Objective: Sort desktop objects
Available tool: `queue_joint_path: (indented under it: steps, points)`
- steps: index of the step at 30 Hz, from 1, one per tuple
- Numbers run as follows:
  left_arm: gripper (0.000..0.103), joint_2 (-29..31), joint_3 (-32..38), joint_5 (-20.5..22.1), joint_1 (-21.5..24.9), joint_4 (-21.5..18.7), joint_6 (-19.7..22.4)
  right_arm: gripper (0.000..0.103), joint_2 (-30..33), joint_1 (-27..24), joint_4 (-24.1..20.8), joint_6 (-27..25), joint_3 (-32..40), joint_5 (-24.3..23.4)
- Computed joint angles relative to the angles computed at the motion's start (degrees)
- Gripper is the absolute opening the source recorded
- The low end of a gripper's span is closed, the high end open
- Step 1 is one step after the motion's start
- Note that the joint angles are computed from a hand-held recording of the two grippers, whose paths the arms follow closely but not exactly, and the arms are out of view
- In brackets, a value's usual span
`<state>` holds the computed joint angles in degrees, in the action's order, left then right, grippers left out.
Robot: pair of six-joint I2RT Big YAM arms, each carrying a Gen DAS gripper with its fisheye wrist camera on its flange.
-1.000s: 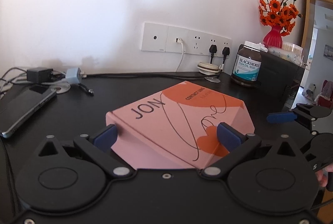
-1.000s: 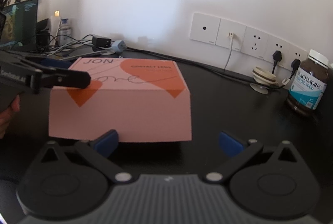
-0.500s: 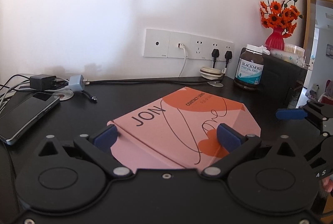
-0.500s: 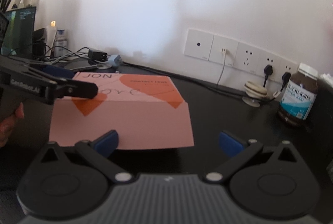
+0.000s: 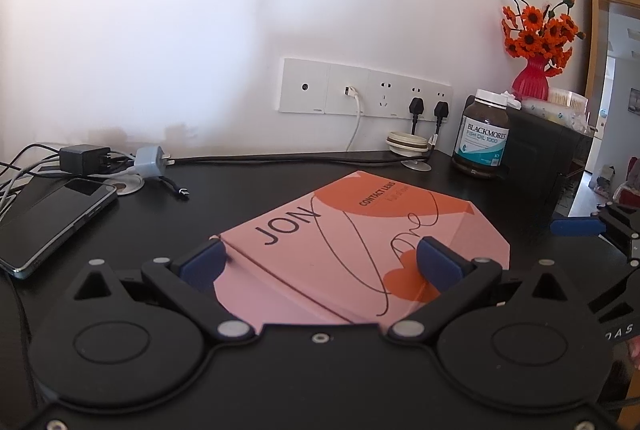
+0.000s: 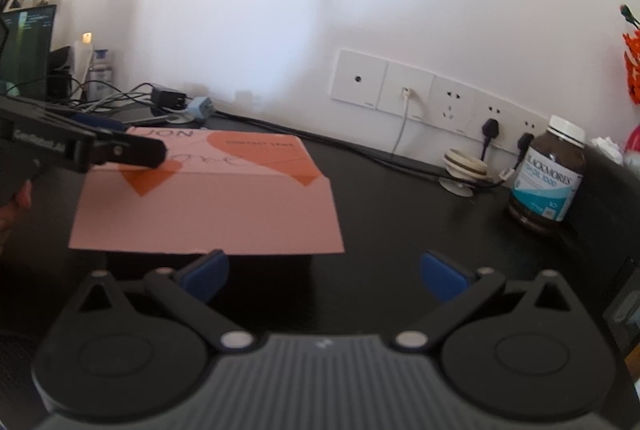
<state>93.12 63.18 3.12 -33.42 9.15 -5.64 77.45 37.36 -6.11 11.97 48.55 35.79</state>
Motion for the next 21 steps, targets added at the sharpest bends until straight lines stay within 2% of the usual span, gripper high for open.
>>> queue_joint_path:
  steps: [10,13,16,19,21]
  points:
    - [0.103,-0.14,-0.32,-1.43,-0.35,0.62,1.02,0.102,-1.64,1.83,4.44,-3.43,-1.01,5.79]
    - [0.103,-0.08,-0.22,-1.03,-0.18,0.23,0.74,0.102,-1.93,1.77,7.12,-3.66,-1.13,5.35]
    - [0.103,0.07,-0.05,-0.4,0.07,-0.17,0.13,0.102,-0.89,1.79,7.45,-4.21,0.49,5.92]
    - [0.103,0.1,-0.05,-0.26,0.13,-0.2,0.03,0.102,1.04,2.12,7.04,-7.08,3.14,7.98]
    - [0.103,0.12,-0.09,-0.34,0.13,-0.08,0.16,0.102,2.1,2.05,8.46,-9.0,4.24,7.77]
